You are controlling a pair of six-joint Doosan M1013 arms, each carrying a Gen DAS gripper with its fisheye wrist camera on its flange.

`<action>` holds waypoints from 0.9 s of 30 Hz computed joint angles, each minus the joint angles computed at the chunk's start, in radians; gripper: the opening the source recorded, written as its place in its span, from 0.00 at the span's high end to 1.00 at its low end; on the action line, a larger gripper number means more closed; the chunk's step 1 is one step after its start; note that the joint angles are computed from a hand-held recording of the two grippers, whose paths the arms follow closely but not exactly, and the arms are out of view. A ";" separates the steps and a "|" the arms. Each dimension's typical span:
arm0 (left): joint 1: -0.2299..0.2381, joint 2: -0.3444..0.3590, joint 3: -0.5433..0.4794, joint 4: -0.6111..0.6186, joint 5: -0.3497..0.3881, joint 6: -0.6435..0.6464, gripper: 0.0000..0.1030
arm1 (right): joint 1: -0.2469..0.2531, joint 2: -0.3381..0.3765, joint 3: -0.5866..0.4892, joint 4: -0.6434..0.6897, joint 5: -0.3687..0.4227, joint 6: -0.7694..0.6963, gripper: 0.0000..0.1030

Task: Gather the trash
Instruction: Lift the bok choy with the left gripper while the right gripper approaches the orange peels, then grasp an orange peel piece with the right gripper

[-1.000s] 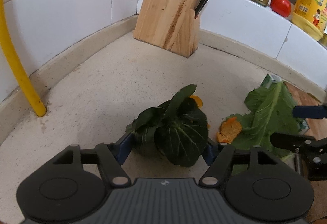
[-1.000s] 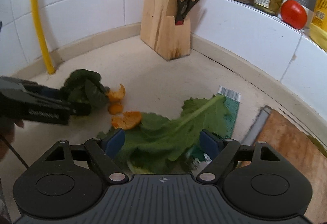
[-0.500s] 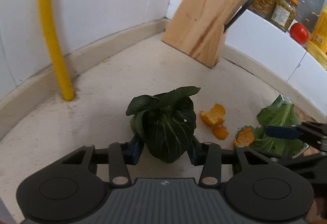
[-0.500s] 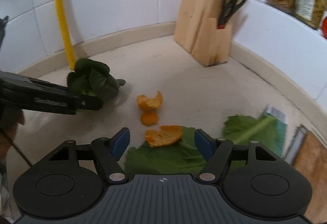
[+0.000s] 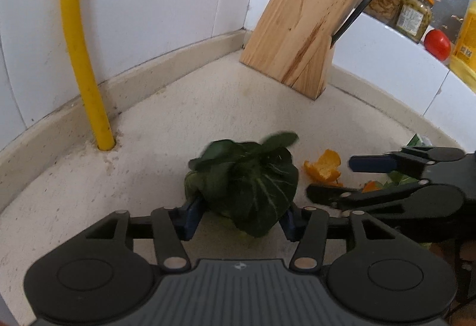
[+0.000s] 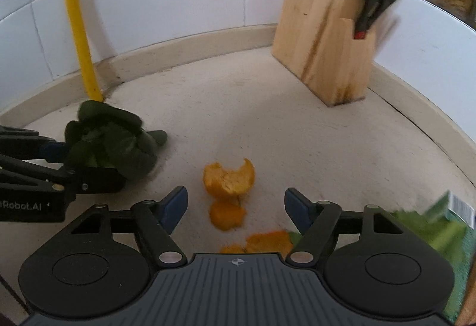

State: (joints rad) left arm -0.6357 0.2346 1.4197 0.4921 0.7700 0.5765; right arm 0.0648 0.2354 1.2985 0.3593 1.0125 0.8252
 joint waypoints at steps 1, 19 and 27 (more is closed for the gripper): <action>-0.001 -0.001 0.005 0.019 -0.011 -0.023 0.49 | 0.003 -0.001 0.004 0.008 -0.007 -0.017 0.24; -0.007 0.024 0.033 0.209 -0.079 -0.140 0.36 | 0.008 -0.009 0.041 0.015 -0.111 0.024 0.24; -0.008 0.024 0.037 0.238 -0.071 -0.147 0.32 | -0.001 -0.009 0.050 0.025 -0.128 0.037 0.18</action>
